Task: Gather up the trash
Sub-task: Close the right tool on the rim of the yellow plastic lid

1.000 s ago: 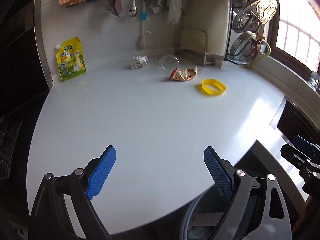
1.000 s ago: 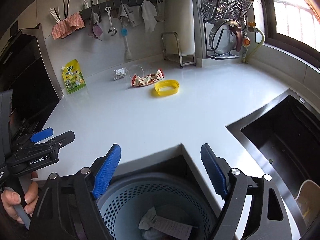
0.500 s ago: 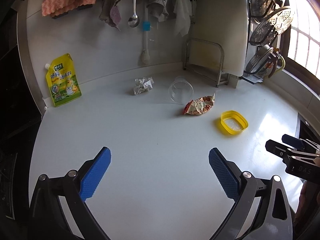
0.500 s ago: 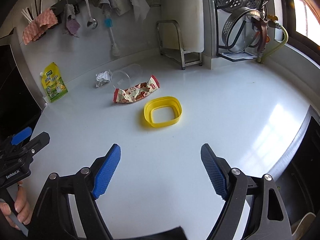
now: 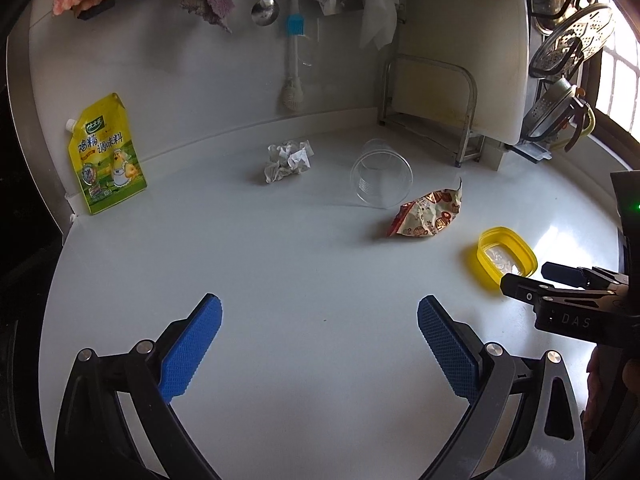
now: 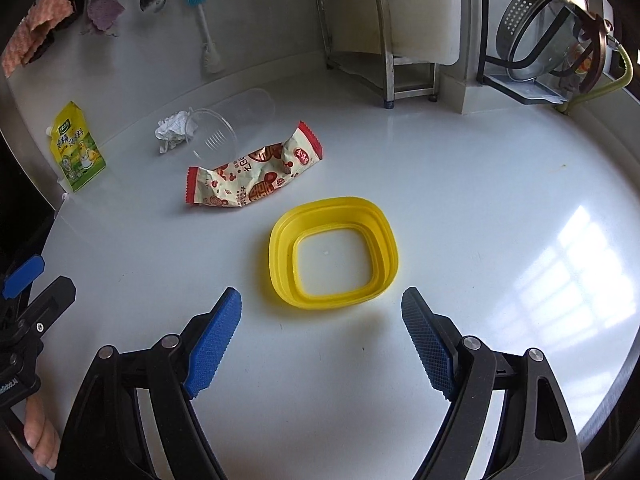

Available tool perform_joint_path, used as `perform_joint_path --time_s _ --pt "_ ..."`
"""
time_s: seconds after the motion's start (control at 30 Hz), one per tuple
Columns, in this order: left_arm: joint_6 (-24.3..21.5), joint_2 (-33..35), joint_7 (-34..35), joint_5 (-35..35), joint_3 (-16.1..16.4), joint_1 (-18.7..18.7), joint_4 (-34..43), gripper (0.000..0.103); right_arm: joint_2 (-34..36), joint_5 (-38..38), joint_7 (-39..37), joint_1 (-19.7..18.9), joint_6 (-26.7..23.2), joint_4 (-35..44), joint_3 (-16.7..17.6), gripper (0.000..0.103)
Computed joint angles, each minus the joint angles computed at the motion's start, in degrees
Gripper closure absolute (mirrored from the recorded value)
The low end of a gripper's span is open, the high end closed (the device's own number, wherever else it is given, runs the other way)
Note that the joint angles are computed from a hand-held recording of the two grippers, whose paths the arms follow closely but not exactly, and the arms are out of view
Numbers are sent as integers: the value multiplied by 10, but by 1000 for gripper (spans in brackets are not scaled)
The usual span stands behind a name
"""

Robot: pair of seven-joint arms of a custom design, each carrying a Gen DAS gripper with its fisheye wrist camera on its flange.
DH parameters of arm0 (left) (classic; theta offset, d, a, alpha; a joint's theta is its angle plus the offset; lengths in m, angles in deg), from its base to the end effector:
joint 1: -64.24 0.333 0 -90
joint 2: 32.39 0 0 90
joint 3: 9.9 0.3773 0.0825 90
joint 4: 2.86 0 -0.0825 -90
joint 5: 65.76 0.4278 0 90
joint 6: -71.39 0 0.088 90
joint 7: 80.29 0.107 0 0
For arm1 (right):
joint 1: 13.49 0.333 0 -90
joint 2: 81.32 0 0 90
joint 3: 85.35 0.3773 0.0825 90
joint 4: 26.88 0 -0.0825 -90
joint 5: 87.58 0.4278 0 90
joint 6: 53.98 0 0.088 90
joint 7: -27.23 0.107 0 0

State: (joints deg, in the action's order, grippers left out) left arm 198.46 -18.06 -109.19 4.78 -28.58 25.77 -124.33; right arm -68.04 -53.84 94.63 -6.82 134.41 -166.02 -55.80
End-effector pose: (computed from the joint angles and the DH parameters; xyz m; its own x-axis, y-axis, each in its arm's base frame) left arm 0.3649 -0.4984 0.3303 0.2342 -0.9719 -0.0218 -0.6574 -0.1418 -0.7400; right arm 0.4854 0.2800 0.3073 0.4006 -0.9026 -0.1578 -0.7845 -0.2489 -0.5679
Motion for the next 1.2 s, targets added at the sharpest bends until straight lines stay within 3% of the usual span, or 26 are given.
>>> perform_joint_path --time_s 0.2,0.3,0.37,0.43,0.5,0.57,0.6,0.67,0.7,0.8,0.87,1.03,1.07,1.2 --pt "13 0 -3 -1 1 3 -3 7 16 11 -5 81 -25 32 -83 24" --pt "16 -3 -9 -1 2 5 -7 7 19 9 6 168 -33 43 -170 24" --pt "17 -5 -13 -2 2 6 -9 7 21 6 11 197 -40 50 -201 24" --pt "19 -8 -16 -4 2 8 -11 7 24 -7 29 249 -45 54 -255 24" --pt "19 -8 -17 -7 2 10 -13 7 27 -9 27 241 -45 58 -248 24" --pt "19 -10 -17 -9 1 11 -15 7 28 9 -3 176 -47 61 -180 24" --pt "19 -11 -19 -8 1 11 -16 7 29 16 -13 159 -47 62 -161 24" --pt "19 -11 -22 -8 1 12 -17 7 29 21 -20 161 -48 63 -162 23" --pt "20 -11 -23 -8 1 12 -17 7 30 23 -27 144 -46 63 -144 20" --pt "19 -10 -21 -8 0 12 -17 7 36 81 -100 37 -54 68 -31 20" --pt "19 -10 -22 -7 0 12 -16 7 38 113 -135 1 -56 69 9 20" --pt "21 -9 -23 -7 0 12 -16 7 36 138 -157 36 -57 73 -22 19" --pt "20 -8 -23 -7 0 11 -15 7 35 135 -153 56 -57 75 -42 19" --pt "20 -7 -23 -7 1 11 -14 7 35 65 -79 218 -53 76 -209 18"
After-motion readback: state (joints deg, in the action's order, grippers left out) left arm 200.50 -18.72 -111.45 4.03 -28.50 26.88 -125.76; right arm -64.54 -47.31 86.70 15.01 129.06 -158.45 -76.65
